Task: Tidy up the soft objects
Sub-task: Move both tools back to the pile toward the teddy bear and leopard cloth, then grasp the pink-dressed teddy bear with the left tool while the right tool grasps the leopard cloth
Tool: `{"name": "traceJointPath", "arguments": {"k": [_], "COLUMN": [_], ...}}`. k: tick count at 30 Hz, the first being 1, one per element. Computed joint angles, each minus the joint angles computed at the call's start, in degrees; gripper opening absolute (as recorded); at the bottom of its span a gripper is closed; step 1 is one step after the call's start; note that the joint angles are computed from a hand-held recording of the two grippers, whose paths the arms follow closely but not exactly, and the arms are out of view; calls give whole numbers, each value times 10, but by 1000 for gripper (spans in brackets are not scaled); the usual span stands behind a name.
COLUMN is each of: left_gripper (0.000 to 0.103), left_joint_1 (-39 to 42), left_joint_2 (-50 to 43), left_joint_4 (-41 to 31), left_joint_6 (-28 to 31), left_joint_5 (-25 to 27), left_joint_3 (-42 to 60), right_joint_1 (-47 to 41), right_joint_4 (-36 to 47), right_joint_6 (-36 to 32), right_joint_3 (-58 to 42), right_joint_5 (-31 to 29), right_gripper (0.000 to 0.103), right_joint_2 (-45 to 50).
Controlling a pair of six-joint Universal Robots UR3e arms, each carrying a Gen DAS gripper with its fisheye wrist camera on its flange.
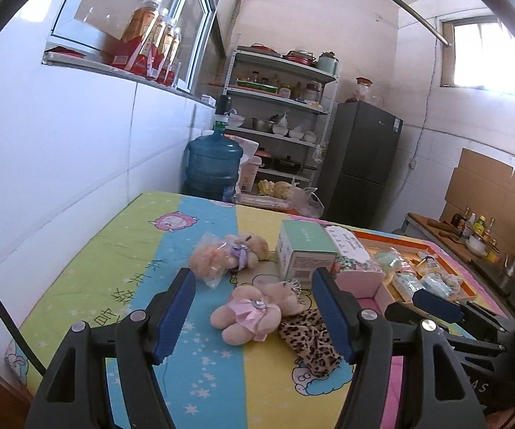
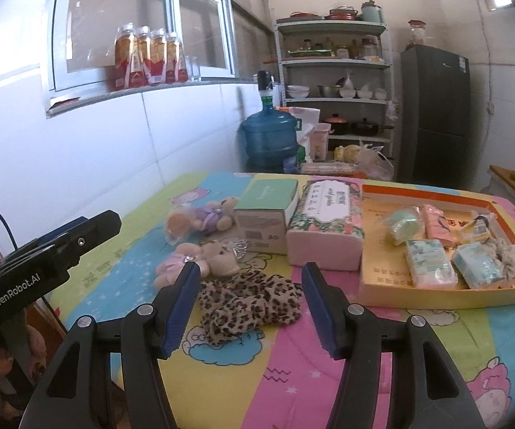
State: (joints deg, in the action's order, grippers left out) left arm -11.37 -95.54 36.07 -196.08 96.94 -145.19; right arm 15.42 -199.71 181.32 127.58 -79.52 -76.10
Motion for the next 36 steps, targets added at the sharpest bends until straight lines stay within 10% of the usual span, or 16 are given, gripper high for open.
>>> {"name": "traceJointPath", "arguments": {"k": [17,36], "left_gripper": [67,67], "left_joint_1": [52,133], "left_joint_2": [-6,-51], "left_joint_4": [61,-1], "left_joint_6": [45,98], "left_joint_5": [-44,-169], "left_joint_3": [-58,-11], "right_joint_1": [3,36], "right_joint_4": [-43,135], "right_joint_6": [4,5], "right_joint_3": [9,-193], "right_joint_5": [15,-22], "right_gripper": [61,74], "right_joint_2": [60,194]}}
